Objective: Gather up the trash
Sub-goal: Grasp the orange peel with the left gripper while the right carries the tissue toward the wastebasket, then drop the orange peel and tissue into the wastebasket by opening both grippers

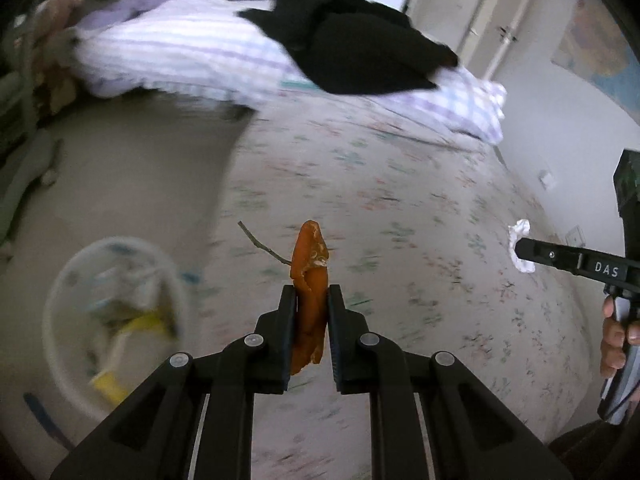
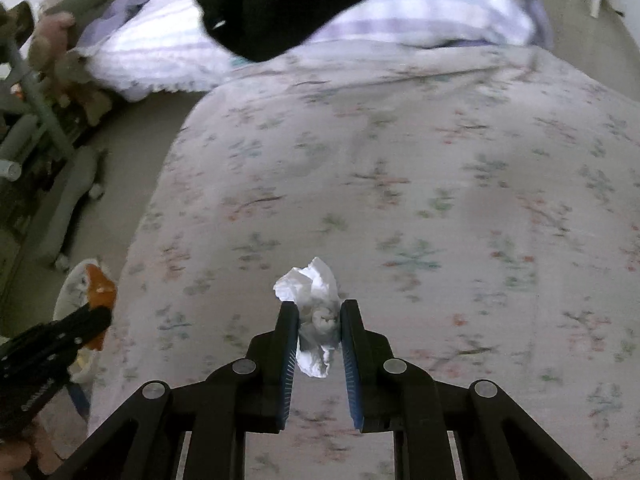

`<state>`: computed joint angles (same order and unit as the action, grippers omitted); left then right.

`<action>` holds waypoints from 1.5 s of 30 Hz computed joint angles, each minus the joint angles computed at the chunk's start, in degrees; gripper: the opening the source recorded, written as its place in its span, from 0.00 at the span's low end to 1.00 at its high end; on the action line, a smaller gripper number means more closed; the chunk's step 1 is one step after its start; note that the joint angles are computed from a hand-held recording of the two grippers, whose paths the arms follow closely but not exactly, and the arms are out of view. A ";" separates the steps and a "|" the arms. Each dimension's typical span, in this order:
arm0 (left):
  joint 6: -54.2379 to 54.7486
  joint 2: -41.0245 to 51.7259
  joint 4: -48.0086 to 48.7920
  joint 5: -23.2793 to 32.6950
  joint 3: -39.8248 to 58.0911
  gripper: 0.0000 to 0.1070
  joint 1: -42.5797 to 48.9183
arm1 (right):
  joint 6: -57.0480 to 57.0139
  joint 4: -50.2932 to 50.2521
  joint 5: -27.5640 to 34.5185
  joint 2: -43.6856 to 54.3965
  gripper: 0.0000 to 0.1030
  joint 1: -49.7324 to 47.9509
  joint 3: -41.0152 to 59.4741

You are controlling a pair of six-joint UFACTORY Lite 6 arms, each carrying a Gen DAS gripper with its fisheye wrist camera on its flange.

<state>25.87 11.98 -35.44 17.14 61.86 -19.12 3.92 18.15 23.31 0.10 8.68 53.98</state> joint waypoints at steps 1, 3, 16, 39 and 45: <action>2.64 -1.46 -2.00 0.46 -1.42 0.15 2.23 | 1.78 -1.08 -0.20 0.88 0.18 1.61 1.01; 8.86 -4.13 -7.16 2.06 -4.28 0.15 7.45 | 7.26 -4.75 -0.61 3.19 0.18 5.76 3.64; 28.81 -6.98 -15.55 13.36 -9.65 0.15 34.44 | 27.98 -17.83 0.93 24.10 0.18 25.33 26.84; 32.23 4.05 -17.22 15.18 -2.15 0.74 40.47 | 29.25 -12.75 12.53 59.88 0.18 34.54 74.37; 24.77 2.13 -10.53 12.09 -3.42 0.85 42.37 | 29.00 -10.91 15.13 65.90 0.23 34.54 82.50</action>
<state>50.64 14.11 -45.96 29.23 58.44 23.25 32.92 7.25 38.44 66.00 43.21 136.48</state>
